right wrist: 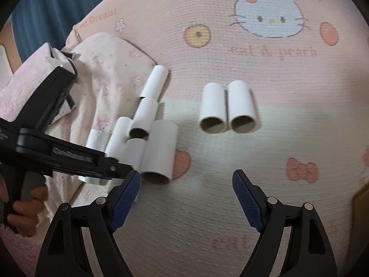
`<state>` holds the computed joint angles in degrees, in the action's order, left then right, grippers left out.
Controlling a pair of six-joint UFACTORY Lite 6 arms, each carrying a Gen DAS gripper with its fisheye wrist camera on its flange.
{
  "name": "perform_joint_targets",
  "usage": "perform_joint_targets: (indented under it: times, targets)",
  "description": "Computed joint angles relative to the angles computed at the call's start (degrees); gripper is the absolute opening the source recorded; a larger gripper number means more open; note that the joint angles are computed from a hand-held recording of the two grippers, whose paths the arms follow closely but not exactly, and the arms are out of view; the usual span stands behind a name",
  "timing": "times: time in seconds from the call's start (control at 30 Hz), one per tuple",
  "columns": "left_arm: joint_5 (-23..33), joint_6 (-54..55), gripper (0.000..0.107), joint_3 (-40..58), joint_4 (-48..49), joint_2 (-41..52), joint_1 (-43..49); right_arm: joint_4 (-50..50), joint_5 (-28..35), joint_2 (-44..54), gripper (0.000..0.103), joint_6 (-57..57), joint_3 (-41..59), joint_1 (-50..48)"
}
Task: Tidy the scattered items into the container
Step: 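Move the left tool over the cluster of white paper tubes, then close the left tool on a white paper tube and lift it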
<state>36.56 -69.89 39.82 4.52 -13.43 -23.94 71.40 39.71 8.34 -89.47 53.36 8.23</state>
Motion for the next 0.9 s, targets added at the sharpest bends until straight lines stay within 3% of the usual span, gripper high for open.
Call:
perform_joint_targets:
  times: [0.2, 0.5, 0.7, 0.9]
  targets:
    - [-1.12, -2.92, 0.045, -1.23, 4.14, -0.33, -1.22, 3.48, 0.33, 3.44, 0.081, -1.30, 0.00, 2.81]
    - [-10.37, -9.37, 0.046, -10.91, 4.00, -8.54, 1.89, 8.65, -0.99, 5.94, 0.080, -5.73, -0.51, 5.48]
    - [-11.50, -16.40, 0.046, -8.94, 10.51, -5.14, 0.81, 9.89, -0.73, 9.06, 0.080, -5.10, 1.66, 6.95]
    - [-15.46, -13.37, 0.048, -11.16, 7.79, -5.77, 3.33, 9.68, 1.66, 11.92, 0.075, -3.61, 4.20, 6.28]
